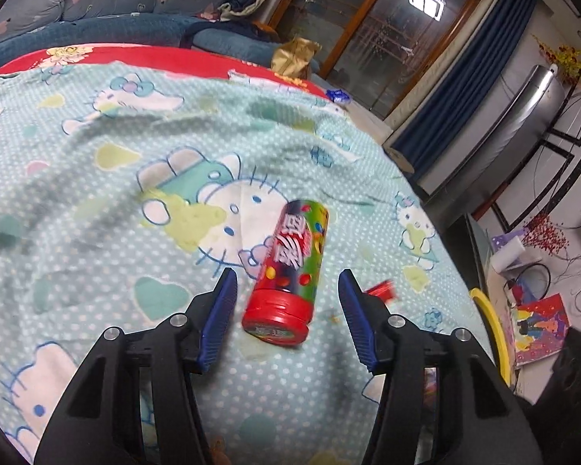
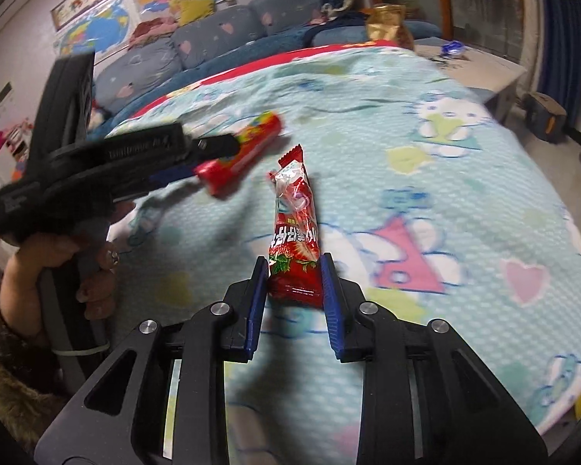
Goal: Collect trash
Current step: 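Grasp the red candy tube with the left tool while the right tool grasps the red wrapper, then carry the candy tube and red wrapper over the yellow bin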
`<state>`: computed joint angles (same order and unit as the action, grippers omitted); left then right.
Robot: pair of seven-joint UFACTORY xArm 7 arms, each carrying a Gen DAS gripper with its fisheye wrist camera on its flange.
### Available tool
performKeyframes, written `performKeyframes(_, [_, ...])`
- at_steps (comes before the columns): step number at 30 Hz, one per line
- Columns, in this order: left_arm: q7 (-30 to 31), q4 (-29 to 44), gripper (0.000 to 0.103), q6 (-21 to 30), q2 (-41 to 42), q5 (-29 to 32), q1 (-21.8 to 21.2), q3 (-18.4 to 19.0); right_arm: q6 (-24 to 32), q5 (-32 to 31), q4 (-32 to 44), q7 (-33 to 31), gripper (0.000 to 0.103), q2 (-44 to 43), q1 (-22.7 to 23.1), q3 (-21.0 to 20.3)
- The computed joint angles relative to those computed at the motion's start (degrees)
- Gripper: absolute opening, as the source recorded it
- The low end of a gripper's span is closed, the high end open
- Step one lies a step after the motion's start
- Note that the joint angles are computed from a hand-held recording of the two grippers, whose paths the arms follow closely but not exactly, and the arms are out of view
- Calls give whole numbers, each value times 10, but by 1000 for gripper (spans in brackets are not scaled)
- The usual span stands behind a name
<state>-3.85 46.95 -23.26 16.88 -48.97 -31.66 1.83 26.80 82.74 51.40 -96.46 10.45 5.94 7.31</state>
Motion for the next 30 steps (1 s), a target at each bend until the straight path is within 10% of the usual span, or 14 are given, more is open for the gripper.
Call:
performKeyframes(8, [188, 79, 33, 57, 38, -205, -159, 132, 21, 15, 5, -12, 21, -19, -31, -23])
performKeyframes(30, [386, 202, 33, -3, 67, -318, -131, -4, 68, 28, 32, -26, 21, -31, -98, -68])
